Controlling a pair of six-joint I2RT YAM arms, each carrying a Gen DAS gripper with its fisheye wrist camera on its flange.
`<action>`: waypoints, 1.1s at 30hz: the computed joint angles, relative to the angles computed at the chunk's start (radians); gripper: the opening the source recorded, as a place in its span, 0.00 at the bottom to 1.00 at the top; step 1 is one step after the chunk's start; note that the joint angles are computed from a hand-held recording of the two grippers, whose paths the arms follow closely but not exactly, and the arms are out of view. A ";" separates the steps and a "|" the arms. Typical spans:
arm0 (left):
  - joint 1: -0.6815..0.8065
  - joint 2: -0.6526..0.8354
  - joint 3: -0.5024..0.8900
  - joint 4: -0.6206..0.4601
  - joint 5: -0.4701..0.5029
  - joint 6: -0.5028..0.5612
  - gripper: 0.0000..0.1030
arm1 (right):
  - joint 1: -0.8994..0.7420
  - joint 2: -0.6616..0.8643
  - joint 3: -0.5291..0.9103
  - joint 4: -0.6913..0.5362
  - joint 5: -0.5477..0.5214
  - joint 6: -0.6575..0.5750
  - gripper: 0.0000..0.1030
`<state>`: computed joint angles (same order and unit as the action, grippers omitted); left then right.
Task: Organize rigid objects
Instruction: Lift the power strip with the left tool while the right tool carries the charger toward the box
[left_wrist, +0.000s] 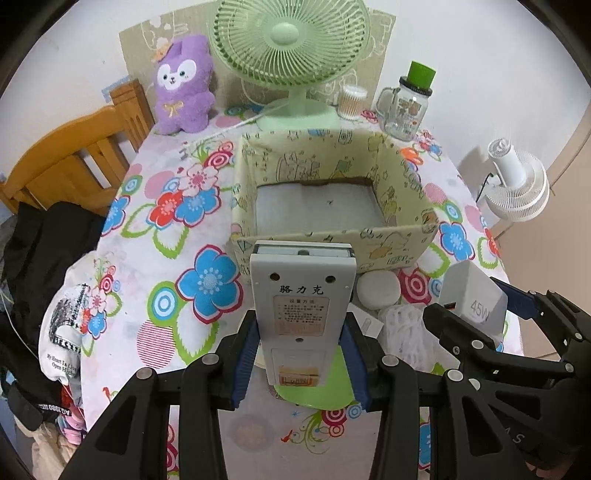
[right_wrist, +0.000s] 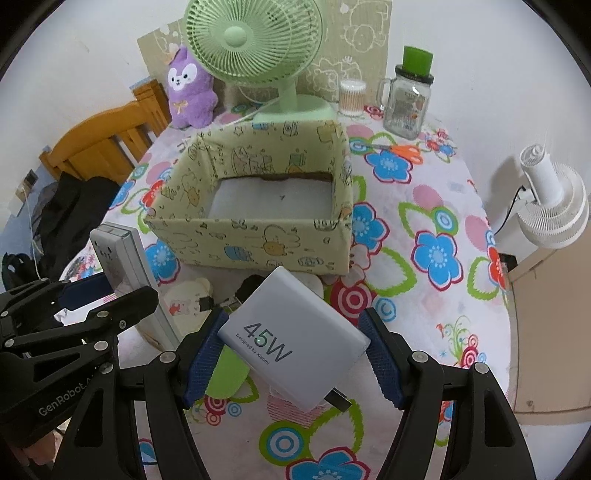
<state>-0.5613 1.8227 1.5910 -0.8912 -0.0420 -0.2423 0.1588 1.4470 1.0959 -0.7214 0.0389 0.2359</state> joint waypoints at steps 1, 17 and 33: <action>-0.003 -0.004 0.005 -0.004 -0.006 -0.004 0.44 | -0.005 -0.006 0.006 -0.005 -0.003 -0.007 0.73; -0.047 -0.034 0.099 -0.070 -0.077 -0.046 0.44 | -0.041 -0.072 0.085 -0.087 -0.036 -0.043 0.73; -0.002 0.047 0.280 -0.125 -0.026 0.040 0.44 | -0.030 0.006 0.242 -0.146 0.012 0.004 0.73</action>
